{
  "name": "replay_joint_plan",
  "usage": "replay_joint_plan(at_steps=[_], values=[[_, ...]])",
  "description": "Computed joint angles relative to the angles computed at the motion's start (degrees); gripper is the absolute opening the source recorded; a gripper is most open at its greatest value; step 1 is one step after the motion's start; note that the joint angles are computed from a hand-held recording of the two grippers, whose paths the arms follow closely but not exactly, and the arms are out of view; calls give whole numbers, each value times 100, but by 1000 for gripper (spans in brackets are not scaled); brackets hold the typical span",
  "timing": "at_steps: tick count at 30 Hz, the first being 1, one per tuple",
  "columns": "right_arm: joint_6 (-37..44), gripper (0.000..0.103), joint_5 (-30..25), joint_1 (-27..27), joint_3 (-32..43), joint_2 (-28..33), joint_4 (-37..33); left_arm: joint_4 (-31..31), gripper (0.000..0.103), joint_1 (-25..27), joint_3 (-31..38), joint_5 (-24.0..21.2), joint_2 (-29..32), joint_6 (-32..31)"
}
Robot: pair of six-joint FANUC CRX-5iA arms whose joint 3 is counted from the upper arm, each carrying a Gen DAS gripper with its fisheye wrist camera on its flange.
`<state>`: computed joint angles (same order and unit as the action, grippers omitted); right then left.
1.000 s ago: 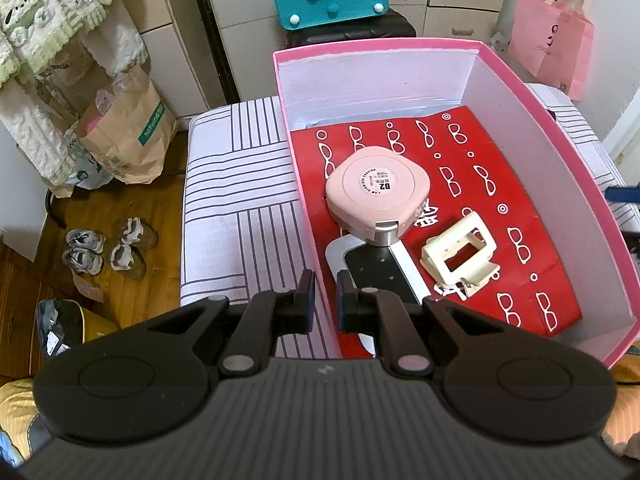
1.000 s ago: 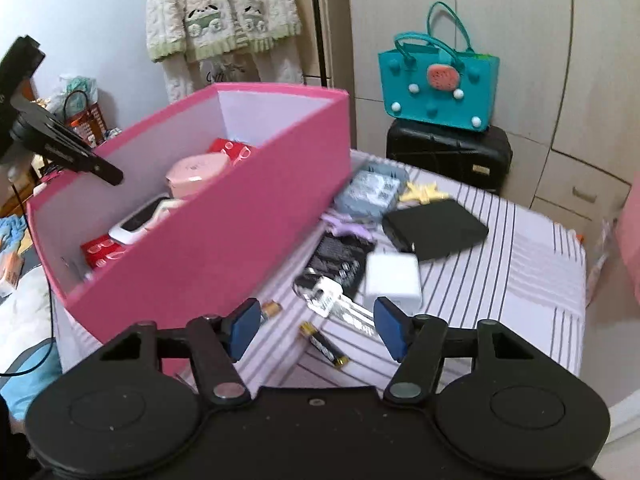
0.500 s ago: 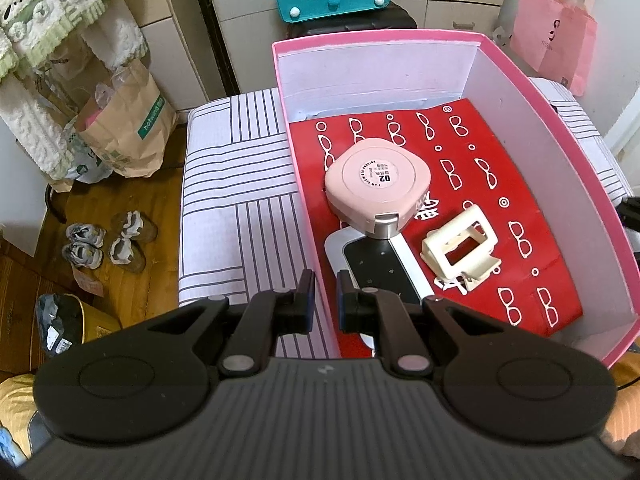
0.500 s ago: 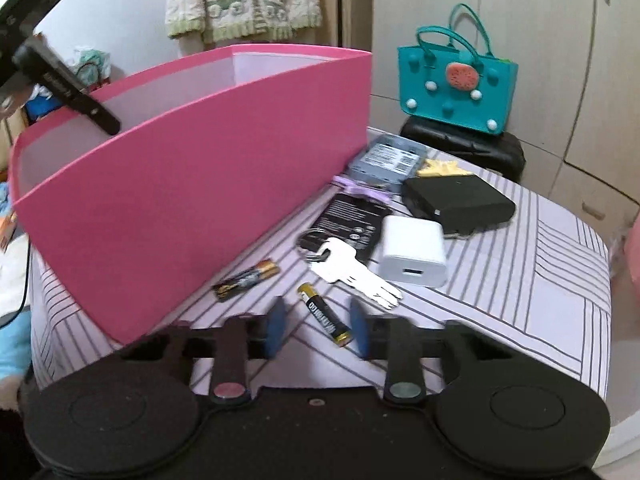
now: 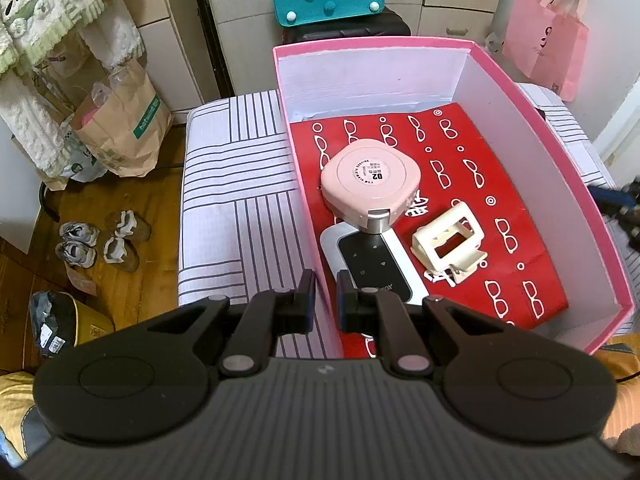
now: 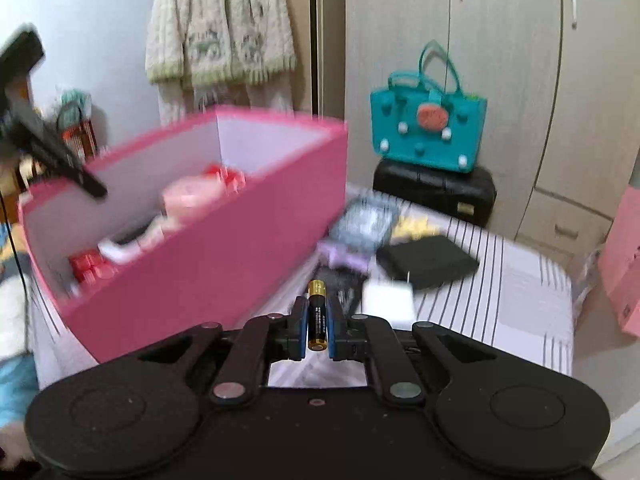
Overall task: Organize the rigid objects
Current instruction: 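Drop the battery into the box beside the cream holder, then grasp the silver keys by their ring with the right gripper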
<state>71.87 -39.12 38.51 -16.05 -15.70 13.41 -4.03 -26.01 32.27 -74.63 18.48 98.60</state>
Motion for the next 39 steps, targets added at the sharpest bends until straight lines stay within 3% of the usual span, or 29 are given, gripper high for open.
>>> replay_joint_plan(at_steps=[3, 5, 8, 17, 24, 27, 31, 33, 36, 39], values=[[367, 11, 86, -86, 319, -46, -603, 15, 9, 7, -71, 55, -45, 13], [918, 11, -52, -195, 706, 18, -1368, 7, 9, 4, -61, 47, -42, 9], [2414, 11, -496, -568, 1401, 248, -3050, 36, 9, 19, -55, 20, -36, -2], [3262, 11, -2007, -815, 2850, 1459, -4303, 30, 9, 12, -199, 153, -127, 34], [3460, 11, -2787, -687, 3469, 2065, -4313, 55, 9, 21, -193, 159, -127, 10], [3476, 18, -2616, -486, 3360, 2002, -3892, 88, 9, 32, -239, 177, -161, 19], [3340, 18, -2227, -526, 3147, 1743, -3743, 125, 9, 47, -277, 205, -193, 6], [3268, 18, -1879, -609, 2902, 1487, -3760, 103, 9, 28, -302, 231, -209, 2], [2908, 32, -1139, -661, 2252, 942, -3597, 77, 9, 14, -368, 305, -245, 2], [2339, 32, -575, -639, 1567, 461, -3053, 53, 9, -4, -390, 324, -261, -19]])
